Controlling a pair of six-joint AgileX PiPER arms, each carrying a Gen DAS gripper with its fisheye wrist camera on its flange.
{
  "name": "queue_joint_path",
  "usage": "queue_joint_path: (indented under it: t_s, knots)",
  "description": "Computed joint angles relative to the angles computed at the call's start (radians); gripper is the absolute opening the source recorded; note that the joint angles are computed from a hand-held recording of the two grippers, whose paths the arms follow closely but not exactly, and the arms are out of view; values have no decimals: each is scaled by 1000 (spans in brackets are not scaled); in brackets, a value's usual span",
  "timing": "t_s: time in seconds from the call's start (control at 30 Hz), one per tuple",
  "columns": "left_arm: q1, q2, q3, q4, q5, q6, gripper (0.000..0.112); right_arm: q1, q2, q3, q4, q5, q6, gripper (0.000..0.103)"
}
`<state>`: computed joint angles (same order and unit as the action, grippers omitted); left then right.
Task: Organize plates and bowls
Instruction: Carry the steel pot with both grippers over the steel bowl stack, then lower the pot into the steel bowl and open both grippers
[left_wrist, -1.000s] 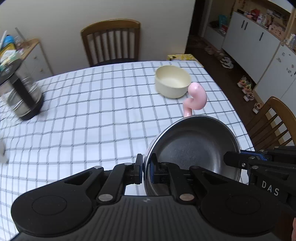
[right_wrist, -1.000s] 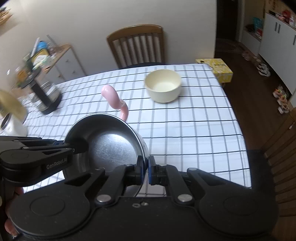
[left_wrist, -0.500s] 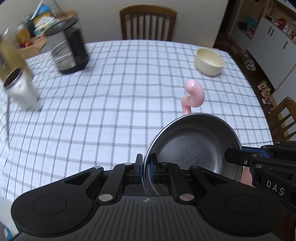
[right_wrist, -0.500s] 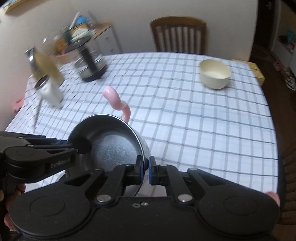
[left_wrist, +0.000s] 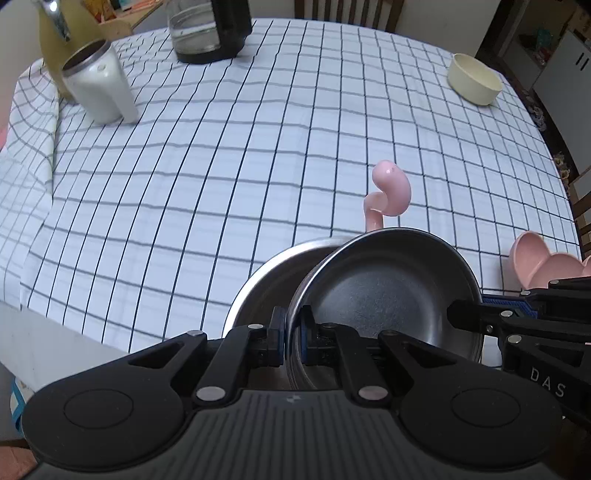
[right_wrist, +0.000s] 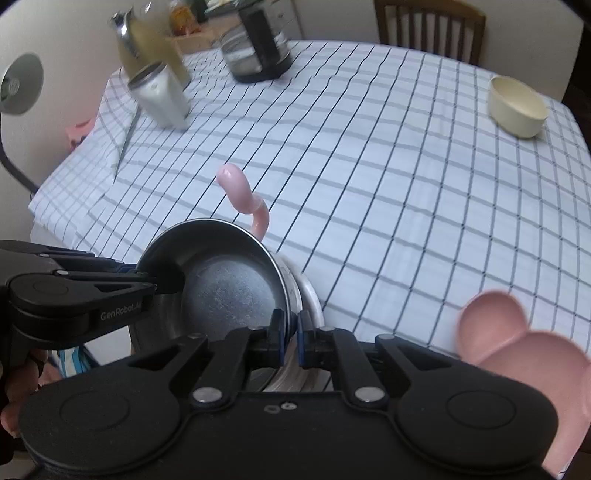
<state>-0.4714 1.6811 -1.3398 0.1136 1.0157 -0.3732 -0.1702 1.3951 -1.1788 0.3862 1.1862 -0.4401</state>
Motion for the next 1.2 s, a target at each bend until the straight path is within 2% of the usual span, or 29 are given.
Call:
queue_joint_path:
  t_s: [0.3,0.47,0.83,1.03,1.2]
  knots:
    - [21,3,72,-17,-41,24,7,61,4,65,-30,-17,27,8]
    - [31,21,88,-32,-79,45,8,63,19,71,-39,-23,32,8]
    - [54,51,97,-53,-107,87,10,63,45,85,-27,-29,24,10]
    - [53,49,112,-39,-124,89,12,49,55,70,0,-13,4,15]
    - [32,48,105,4,-122,66,12,40,53,69,16,-10,-4,23]
